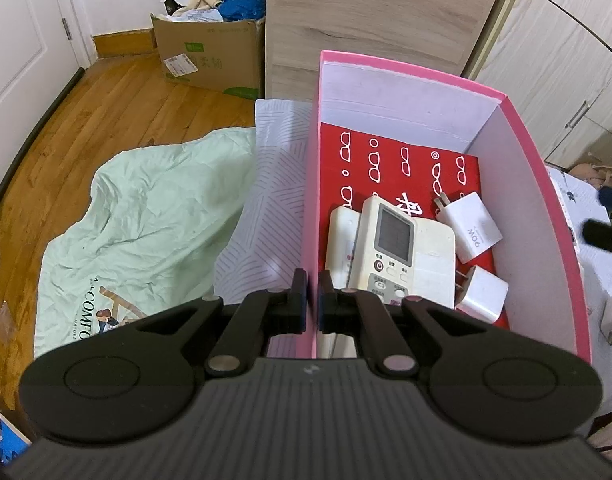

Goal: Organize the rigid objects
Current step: 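Carry the large white charger into the pink box and release it, then move the right tool back to the table and grasp the square white charger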

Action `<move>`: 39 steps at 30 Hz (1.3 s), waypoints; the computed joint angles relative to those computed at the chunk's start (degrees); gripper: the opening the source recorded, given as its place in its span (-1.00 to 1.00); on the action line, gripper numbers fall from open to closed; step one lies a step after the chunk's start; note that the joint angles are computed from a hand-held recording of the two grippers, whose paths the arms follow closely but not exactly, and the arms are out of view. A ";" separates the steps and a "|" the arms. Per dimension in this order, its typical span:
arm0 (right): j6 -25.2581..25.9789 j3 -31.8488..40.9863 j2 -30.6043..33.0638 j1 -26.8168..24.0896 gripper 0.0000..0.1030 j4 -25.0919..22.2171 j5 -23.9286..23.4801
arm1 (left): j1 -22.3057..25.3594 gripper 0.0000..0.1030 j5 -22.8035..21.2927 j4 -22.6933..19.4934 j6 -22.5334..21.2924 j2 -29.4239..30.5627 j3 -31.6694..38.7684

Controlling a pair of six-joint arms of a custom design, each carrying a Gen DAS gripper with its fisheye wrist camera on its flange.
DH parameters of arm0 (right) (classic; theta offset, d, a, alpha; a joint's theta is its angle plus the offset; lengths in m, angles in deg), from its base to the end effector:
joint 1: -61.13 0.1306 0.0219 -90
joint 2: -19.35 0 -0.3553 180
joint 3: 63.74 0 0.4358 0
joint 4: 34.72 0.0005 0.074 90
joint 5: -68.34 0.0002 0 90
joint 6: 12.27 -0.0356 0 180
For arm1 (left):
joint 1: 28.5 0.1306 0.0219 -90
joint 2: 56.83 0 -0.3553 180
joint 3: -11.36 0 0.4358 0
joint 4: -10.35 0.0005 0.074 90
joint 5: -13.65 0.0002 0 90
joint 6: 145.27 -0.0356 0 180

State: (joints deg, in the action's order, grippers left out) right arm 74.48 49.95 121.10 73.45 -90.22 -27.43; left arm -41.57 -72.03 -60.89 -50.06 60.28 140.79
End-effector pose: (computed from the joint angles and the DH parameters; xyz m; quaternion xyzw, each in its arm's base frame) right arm 0.5853 0.1310 0.4931 -0.0924 0.9134 0.0992 0.3839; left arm 0.6480 -0.1537 0.4460 0.0761 0.9598 -0.0784 0.2586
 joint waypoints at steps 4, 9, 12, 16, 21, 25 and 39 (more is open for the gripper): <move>-1.02 -3.74 -4.29 -1.26 0.46 0.70 -2.79 | -0.36 -0.92 -0.90 0.02 -0.60 0.07 0.14; -1.26 -9.29 -10.15 -2.37 0.46 -0.48 -0.56 | -0.43 -0.92 -0.66 -0.03 -0.40 -0.01 0.00; -2.06 -13.64 -13.70 -4.31 0.46 -1.40 -1.22 | -0.50 -0.92 -0.43 -0.02 -0.24 -0.19 -0.22; -9.58 -18.08 -16.71 -7.38 0.46 -4.15 -1.94 | -0.41 -0.92 -0.46 0.08 -0.44 -0.33 -0.43; -16.43 -21.34 -18.76 -9.82 0.46 -5.66 -3.11 | -0.38 -0.92 -0.69 0.06 -0.25 -0.37 -0.47; -19.68 -22.34 -18.87 -11.25 0.46 -7.38 -3.50 | -0.19 -0.92 -0.47 0.11 -0.07 -0.59 -0.73; -20.44 -17.11 -11.94 -12.48 0.57 -19.12 -0.73 | -0.20 -0.92 -0.53 0.45 0.20 -0.69 -0.88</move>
